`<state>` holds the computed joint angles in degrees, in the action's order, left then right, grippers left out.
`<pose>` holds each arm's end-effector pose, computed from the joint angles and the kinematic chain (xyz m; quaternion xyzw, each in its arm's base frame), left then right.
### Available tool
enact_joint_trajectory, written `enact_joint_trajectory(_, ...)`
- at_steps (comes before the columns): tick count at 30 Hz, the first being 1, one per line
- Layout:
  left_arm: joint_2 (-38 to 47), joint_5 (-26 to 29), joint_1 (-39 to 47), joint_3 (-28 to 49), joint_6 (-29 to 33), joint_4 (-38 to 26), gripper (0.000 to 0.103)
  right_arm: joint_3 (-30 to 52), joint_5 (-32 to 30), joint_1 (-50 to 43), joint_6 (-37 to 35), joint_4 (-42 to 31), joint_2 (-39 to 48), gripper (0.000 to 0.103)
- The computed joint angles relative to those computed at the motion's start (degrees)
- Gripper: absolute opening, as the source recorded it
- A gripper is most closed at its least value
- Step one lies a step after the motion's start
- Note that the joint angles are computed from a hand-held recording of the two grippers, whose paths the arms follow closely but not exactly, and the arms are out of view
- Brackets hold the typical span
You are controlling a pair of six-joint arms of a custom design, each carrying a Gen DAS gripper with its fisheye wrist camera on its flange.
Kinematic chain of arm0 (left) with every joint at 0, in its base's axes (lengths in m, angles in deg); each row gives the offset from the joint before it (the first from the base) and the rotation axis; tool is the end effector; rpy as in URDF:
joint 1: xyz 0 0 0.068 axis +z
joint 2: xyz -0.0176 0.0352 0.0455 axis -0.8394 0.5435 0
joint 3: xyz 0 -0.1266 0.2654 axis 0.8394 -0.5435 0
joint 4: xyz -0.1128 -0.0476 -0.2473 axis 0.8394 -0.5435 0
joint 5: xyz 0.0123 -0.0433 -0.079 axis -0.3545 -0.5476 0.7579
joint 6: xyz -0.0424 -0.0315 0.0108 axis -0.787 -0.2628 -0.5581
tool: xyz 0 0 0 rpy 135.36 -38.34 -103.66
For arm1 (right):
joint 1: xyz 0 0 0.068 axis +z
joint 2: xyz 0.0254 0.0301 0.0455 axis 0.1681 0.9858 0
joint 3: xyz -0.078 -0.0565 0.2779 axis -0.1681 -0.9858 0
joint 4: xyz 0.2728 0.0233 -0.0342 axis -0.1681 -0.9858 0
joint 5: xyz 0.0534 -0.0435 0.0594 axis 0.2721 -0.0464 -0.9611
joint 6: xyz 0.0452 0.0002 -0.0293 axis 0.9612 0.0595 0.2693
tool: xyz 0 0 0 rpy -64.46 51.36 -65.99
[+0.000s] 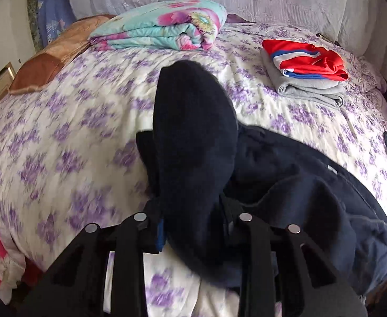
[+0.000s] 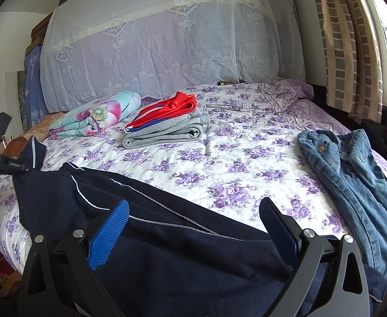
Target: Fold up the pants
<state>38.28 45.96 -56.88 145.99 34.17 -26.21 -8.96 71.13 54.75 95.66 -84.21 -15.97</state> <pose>0.4253 -0.0075 0.2747 0.1710 0.9380 -0.0821 0.2902 0.1561 0.1136 0.2794 0.2550 0.8151 -0.0995 0.5105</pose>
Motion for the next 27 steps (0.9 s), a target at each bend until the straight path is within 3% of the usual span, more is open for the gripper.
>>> enact_joint_trajectory(3,-3.47,6.07,9.40,-7.11,2.52,-2.52,0.031,0.51,-5.10,-3.16,-15.42,9.50,-0.61,0.100)
enact_joint_trajectory(5,-4.78,6.12,13.91,-11.52,3.23,-1.27,0.039,2.42,-13.32,-7.63,-27.96,17.14,-0.27,0.100)
enact_joint_trajectory(7,-6.38,6.37,16.73,-15.10,3.91,1.52,0.071,6.63,-23.46,-12.88,-39.25,22.65,2.58,0.100)
enact_joint_trajectory(8,-6.82,7.70,17.94,-15.66,3.78,2.05,0.075,9.75,-28.81,-15.32,-43.78,24.18,5.27,0.100)
enact_joint_trajectory(10,-6.68,11.53,19.36,-14.92,2.89,1.91,0.092,19.94,-39.41,-19.65,-50.25,21.45,14.77,0.100)
enact_joint_trajectory(11,-6.09,13.09,19.38,-14.01,2.27,2.12,0.094,26.50,-42.47,-20.87,-53.37,18.44,20.89,0.100)
enact_joint_trajectory(15,2.30,14.45,16.81,-4.46,-0.68,-0.69,0.095,47.87,-50.16,-26.57,-57.19,6.63,42.97,0.100)
enact_joint_trajectory(17,8.77,15.59,15.70,3.13,-1.82,-4.97,0.095,55.85,-56.89,-29.13,-58.90,0.60,51.81,0.099)
enact_joint_trajectory(19,10.63,16.63,14.82,5.00,-2.86,-4.24,0.097,60.07,-59.21,-29.90,-61.19,-3.81,57.81,0.099)
enact_joint_trajectory(20,10.62,17.25,14.61,4.96,-3.28,-3.34,0.097,61.68,-59.34,-29.56,-62.37,-5.83,60.13,0.094)
enact_joint_trajectory(21,10.33,18.54,14.55,4.50,-3.04,-2.60,0.091,61.85,-60.76,-29.36,-63.15,-6.53,61.12,0.070)
enact_joint_trajectory(22,9.72,20.02,14.54,3.54,-2.72,-1.40,0.062,60.53,-60.92,-28.97,-63.31,-4.50,60.34,0.050)
enact_joint_trajectory(23,9.14,19.63,14.13,2.71,-2.62,0.02,0.059,59.68,-61.12,-28.67,-63.41,-2.97,59.19,0.024)
enact_joint_trajectory(25,6.49,20.77,14.09,-0.76,-1.82,4.01,0.044,59.84,-61.43,-28.96,-61.28,-1.25,57.34,0.019)
enact_joint_trajectory(26,5.42,21.50,14.16,-1.85,-1.21,5.13,0.041,61.07,-60.63,-29.46,-61.37,-0.66,57.08,0.019)
enact_joint_trajectory(27,4.48,22.49,14.23,-2.71,-0.98,6.16,0.030,63.01,-59.76,-29.78,-61.10,-0.46,57.07,0.019)
